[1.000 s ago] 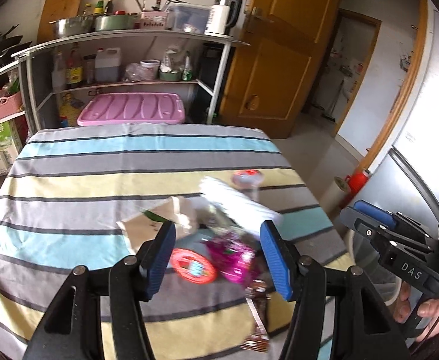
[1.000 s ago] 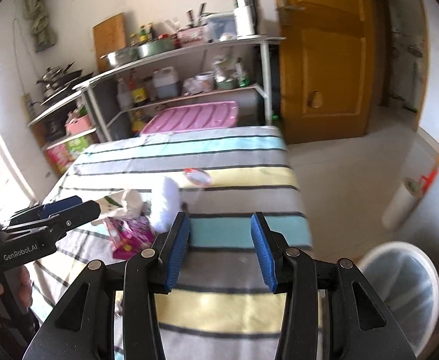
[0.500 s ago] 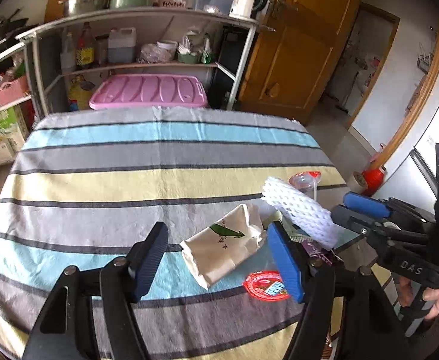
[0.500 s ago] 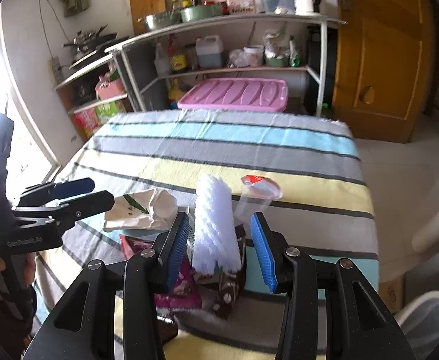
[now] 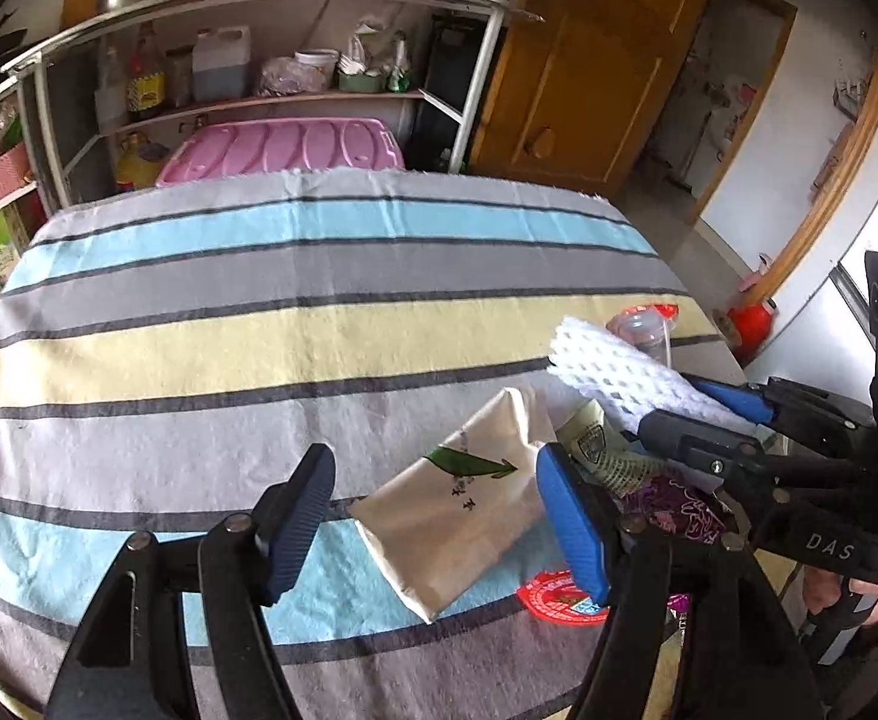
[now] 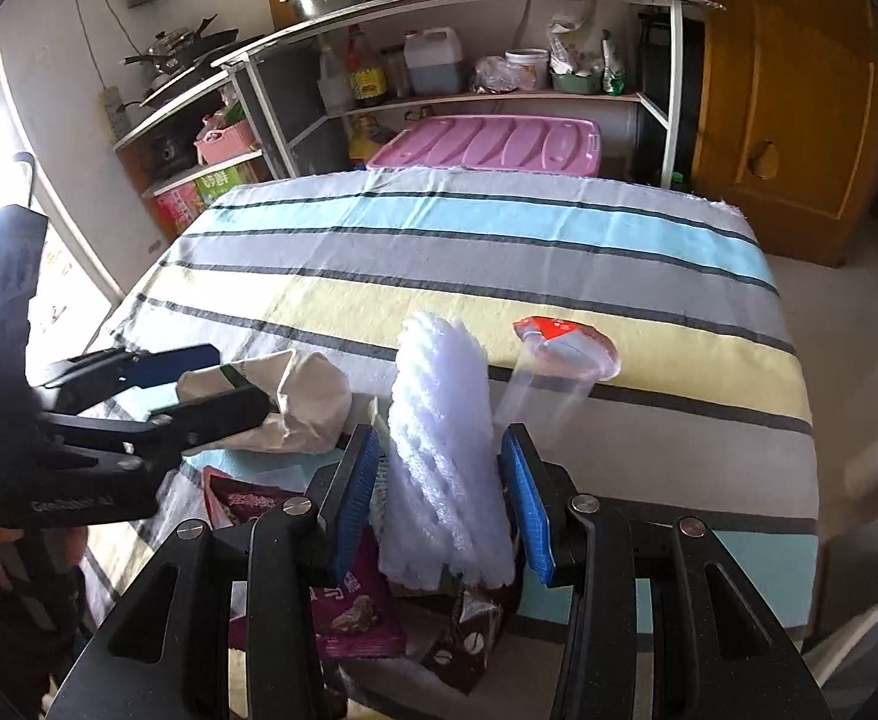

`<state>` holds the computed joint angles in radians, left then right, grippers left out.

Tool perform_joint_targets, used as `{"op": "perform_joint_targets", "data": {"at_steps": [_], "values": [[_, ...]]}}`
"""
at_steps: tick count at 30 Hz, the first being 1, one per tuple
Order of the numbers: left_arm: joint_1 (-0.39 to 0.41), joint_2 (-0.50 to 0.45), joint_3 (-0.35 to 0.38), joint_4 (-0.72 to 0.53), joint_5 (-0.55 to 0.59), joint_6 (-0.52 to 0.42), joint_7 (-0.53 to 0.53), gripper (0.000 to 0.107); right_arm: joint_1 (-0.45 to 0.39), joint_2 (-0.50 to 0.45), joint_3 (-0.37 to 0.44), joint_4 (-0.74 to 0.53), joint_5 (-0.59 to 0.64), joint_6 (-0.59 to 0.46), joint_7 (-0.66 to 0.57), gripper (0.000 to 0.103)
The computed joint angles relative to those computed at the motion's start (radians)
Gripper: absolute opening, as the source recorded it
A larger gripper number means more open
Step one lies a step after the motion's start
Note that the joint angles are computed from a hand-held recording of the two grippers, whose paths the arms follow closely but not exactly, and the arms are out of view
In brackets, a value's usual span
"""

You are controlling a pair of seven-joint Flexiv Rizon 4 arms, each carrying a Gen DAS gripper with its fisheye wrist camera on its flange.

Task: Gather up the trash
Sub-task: 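Grasp the white foam net sleeve with the right gripper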

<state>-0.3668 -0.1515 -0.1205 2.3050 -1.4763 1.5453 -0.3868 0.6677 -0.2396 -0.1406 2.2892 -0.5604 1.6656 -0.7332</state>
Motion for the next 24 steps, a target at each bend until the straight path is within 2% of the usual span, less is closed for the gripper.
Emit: {"op": "perform_joint_targets", "data": {"at_steps": [1,3,9,11,13,16,18,19,21,24], "values": [[0.007,-0.002,0.005,0.004,0.034,-0.020,-0.027,0.072,0.021,0.002,-0.025,0.005,-0.009,0.002,0.011,0.039],[0.018,-0.003,0.001,0.008,0.064,-0.037,-0.052,0.072,0.013,0.000,-0.016,0.002,-0.006,-0.006,0.012,0.031],[0.001,-0.010,-0.010,-0.004,-0.018,-0.017,0.006,0.071,0.014,0.001,-0.020,0.006,0.000,0.006,0.018,0.028],[-0.005,-0.010,-0.007,-0.006,-0.032,-0.024,0.023,0.062,0.054,0.005,-0.068,0.016,-0.014,0.013,0.033,0.027],[-0.006,-0.005,-0.003,-0.007,-0.034,-0.047,0.028,0.054,0.063,0.006,-0.078,0.020,-0.011,0.020,0.034,0.026],[-0.014,0.000,-0.003,-0.006,-0.036,-0.036,0.036,0.048,0.097,0.012,-0.113,0.031,-0.005,0.030,0.032,0.025],[-0.020,0.003,-0.003,-0.007,-0.051,-0.030,0.046,0.042,0.164,0.021,-0.187,0.049,-0.007,0.044,0.037,0.025],[-0.025,0.006,-0.002,-0.009,-0.065,-0.021,0.056,0.032,0.182,0.023,-0.203,0.053,0.002,0.049,0.032,0.025],[-0.036,0.011,0.002,-0.014,-0.094,-0.017,0.079,0.027,0.215,0.029,-0.233,0.061,0.023,0.056,0.019,0.024],[-0.044,0.017,0.007,-0.011,-0.086,-0.012,0.082,0.023,0.311,0.041,-0.326,0.080,0.053,0.065,0.014,0.024]]}}
